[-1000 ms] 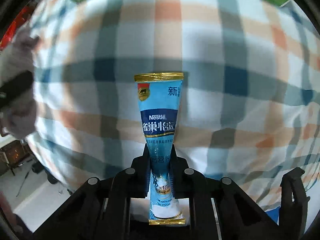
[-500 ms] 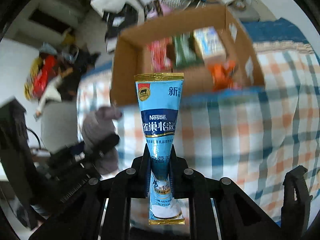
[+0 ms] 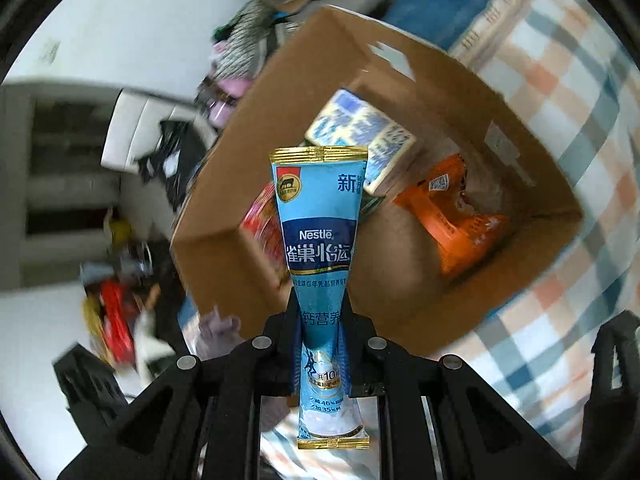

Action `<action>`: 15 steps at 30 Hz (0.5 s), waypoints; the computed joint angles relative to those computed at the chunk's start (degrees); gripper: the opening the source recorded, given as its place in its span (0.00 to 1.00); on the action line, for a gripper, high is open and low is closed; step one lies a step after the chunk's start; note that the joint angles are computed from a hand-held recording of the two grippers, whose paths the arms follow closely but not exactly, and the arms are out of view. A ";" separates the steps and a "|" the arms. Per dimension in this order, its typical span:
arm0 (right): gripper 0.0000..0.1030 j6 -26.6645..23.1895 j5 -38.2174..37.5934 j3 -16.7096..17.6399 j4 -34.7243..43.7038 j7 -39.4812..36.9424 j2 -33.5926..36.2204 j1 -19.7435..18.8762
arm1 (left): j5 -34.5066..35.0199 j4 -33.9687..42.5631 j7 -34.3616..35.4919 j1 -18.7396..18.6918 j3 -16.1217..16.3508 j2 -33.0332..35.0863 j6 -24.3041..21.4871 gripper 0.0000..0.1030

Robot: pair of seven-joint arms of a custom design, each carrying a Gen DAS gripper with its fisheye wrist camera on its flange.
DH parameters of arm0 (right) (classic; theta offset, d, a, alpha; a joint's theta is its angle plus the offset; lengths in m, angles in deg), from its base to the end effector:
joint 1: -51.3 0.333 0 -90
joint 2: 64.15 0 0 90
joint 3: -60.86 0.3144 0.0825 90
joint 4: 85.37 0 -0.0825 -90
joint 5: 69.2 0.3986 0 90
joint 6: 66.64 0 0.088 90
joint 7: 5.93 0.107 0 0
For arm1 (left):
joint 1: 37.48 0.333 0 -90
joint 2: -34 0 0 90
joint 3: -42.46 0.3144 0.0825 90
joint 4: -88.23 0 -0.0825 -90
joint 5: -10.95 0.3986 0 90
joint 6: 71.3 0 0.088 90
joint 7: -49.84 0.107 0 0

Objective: Organize soft objects
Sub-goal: 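Carry the cloth and tube into the box and open both tools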

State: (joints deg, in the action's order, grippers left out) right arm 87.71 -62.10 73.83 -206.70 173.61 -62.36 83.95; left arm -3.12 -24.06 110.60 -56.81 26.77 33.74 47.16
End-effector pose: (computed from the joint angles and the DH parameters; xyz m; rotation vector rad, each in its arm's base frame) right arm 0.4244 0.4266 0.4503 -0.9138 2.4825 0.3961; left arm 0.4689 -0.3443 0.4796 2.0849 -2.0758 0.2335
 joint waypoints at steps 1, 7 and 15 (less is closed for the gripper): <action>0.15 1.50 0.68 -0.05 -0.59 0.85 0.85 -0.06 | 0.35 0.69 0.11 -0.03 -0.03 1.05 -0.40 0.44; 0.15 8.56 1.64 1.20 -1.74 6.20 6.25 -1.05 | 1.43 4.26 1.56 0.43 -1.01 6.06 -2.44 0.45; 0.28 7.58 8.33 6.25 3.19 -6.18 11.99 -5.22 | -1.87 4.85 2.35 1.37 -2.05 7.78 -4.17 0.49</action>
